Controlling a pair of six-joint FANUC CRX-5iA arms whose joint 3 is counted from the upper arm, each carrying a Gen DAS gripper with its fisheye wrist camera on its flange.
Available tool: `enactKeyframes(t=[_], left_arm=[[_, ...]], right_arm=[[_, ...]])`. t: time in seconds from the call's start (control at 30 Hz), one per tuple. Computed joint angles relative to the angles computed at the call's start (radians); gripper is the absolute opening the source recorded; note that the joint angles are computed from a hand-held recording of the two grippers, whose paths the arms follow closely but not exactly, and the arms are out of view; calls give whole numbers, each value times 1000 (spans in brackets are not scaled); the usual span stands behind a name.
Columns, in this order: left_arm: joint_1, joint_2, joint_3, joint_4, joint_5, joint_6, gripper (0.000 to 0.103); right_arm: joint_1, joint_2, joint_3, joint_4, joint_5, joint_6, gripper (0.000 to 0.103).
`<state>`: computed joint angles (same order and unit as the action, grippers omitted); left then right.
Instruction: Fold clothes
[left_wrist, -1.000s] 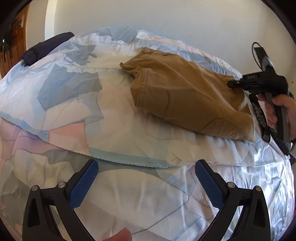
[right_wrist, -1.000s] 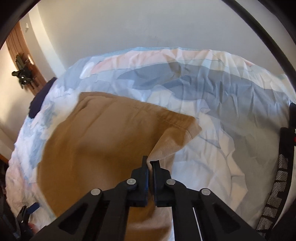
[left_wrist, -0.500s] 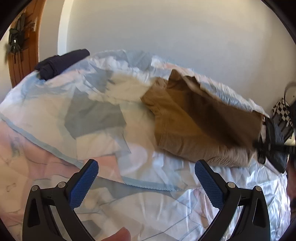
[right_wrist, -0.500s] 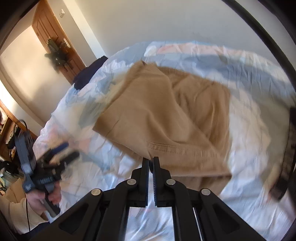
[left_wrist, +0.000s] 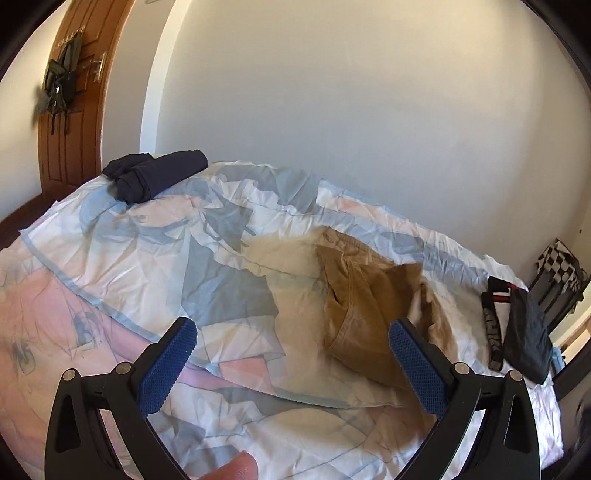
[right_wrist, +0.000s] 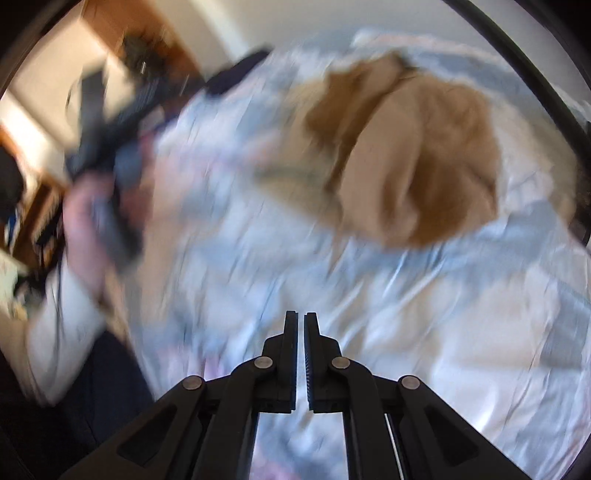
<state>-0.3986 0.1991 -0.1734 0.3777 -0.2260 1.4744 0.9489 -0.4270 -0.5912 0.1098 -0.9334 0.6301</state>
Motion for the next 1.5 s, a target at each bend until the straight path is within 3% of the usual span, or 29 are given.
enactKeyframes(t=[0.07, 0.1, 0.13, 0.17, 0.2, 0.27, 0.4, 0.57, 0.67, 0.8, 0.83, 0.87, 0.9, 0.93, 1.03, 1.3, 1.4, 1.5], left_arm=[[1, -6, 17, -60, -24, 56, 103], [0, -4, 33, -100, -44, 85, 103], [-2, 0, 60, -165, -77, 135, 103], [-6, 7, 89, -234, -113, 188, 103], [-12, 17, 121, -295, -152, 232, 103], [-18, 33, 140, -318, -184, 240, 103], [-18, 81, 169, -272, -232, 191, 103], [-38, 141, 220, -296, -282, 160, 103], [-44, 166, 240, -287, -308, 131, 103], [-42, 186, 239, -229, -315, 74, 103], [-42, 189, 238, -220, -314, 65, 103], [-43, 191, 240, -218, -314, 63, 103], [-43, 192, 241, -214, -314, 60, 103], [-43, 192, 241, -212, -314, 58, 103], [-38, 185, 239, -212, -312, 70, 103], [11, 106, 179, -85, -269, 14, 103], [37, 64, 210, -197, -288, 123, 103], [77, 40, 226, -240, -314, 193, 103]], right_arm=[[43, -19, -30, 54, -2, -90, 12], [41, -26, -37, 73, 3, -122, 23], [33, -27, -41, 101, 3, -155, 51], [3, -15, -29, 113, 12, -149, 59], [-31, -1, -14, 121, 23, -136, 61], [-99, 51, 31, 147, 31, -108, 78], [-259, 224, 169, 222, 64, -62, 87], [-392, 469, 371, 249, 104, -93, 92], [-427, 598, 487, 260, 67, -68, 92], [-462, 687, 563, 244, 32, -56, 89], [-474, 698, 574, 214, 42, -39, 69], [-493, 701, 587, 145, 59, 18, 21], [-494, 708, 596, 127, 51, 55, 8], [-491, 714, 601, 123, 40, 86, 9], [-465, 657, 504, 195, 127, 30, 8], [-401, 520, 466, 22, 192, 204, 7], [-361, 477, 463, -56, 189, 268, 7], [-310, 464, 468, -87, 178, 303, 7]])
